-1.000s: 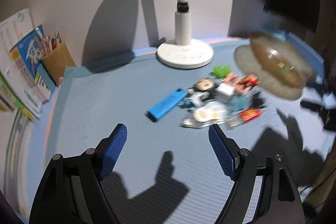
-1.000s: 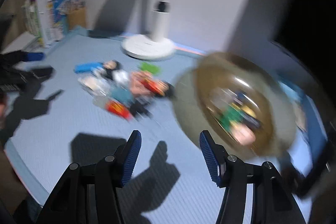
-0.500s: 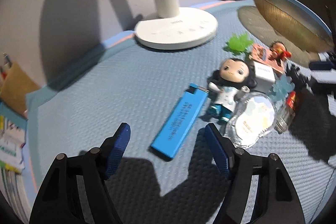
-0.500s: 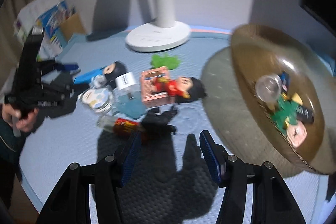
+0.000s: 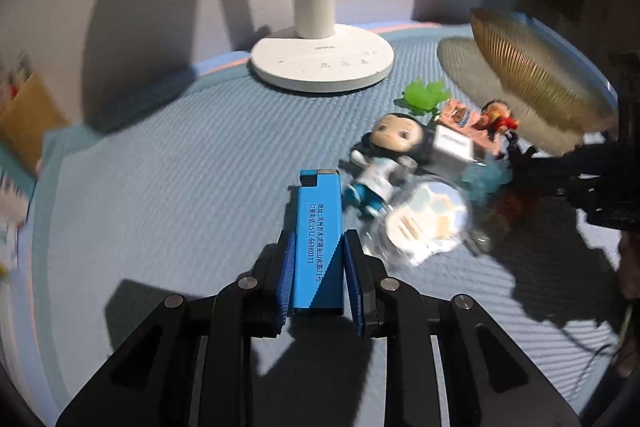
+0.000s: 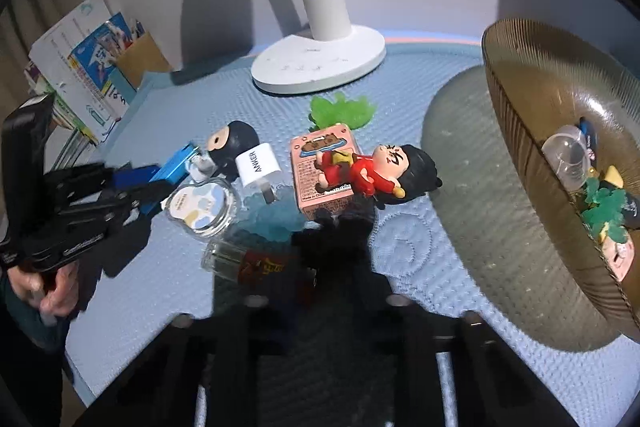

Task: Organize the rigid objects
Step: 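Grasp the blue lighter with the left tool while the right tool grasps the black figurine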

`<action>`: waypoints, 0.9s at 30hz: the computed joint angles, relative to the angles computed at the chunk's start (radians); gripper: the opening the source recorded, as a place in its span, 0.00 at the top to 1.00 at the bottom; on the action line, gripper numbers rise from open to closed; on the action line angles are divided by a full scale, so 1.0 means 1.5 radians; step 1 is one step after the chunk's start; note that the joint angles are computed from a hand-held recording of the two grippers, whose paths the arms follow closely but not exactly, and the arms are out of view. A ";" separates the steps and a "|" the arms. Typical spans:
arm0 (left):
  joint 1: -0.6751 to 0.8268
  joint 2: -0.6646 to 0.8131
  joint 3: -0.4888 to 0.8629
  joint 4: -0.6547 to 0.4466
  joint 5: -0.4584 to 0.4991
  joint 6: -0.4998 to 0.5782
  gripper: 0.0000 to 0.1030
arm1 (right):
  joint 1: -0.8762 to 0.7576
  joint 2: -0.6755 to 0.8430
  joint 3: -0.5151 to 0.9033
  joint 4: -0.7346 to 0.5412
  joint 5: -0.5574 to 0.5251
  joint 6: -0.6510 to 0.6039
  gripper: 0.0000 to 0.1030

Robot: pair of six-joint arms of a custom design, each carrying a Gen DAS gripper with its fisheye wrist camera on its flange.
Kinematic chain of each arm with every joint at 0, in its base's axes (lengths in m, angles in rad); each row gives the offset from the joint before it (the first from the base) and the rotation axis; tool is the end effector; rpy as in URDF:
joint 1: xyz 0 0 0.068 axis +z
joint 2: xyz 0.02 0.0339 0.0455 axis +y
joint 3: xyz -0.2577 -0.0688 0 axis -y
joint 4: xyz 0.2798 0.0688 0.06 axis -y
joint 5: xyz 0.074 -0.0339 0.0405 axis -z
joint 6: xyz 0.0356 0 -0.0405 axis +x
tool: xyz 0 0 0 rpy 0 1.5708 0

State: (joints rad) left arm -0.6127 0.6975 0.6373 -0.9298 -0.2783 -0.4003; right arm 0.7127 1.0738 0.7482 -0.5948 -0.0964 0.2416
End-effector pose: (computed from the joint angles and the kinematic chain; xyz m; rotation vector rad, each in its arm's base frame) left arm 0.1404 -0.0868 0.2316 0.1612 2.5003 -0.0563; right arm 0.1852 0.1645 0.2203 -0.6380 2.4800 0.5062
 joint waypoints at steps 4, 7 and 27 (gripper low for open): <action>-0.140 -0.072 0.006 -0.091 -0.093 -0.168 0.80 | -0.019 -0.111 -0.035 -0.025 -0.015 0.006 0.80; -0.292 -0.056 0.028 -0.159 -0.170 -0.326 0.80 | -0.014 -0.228 -0.051 -0.108 0.021 0.004 0.80; -0.448 0.205 0.076 -0.110 -0.193 -0.522 0.50 | -0.095 -0.340 -0.134 -0.221 -0.026 -0.003 0.48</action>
State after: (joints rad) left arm -1.2842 1.0056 0.7509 -1.0946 -0.5672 -1.1835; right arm 0.5697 0.5637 0.5466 -0.9258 -0.1361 0.2374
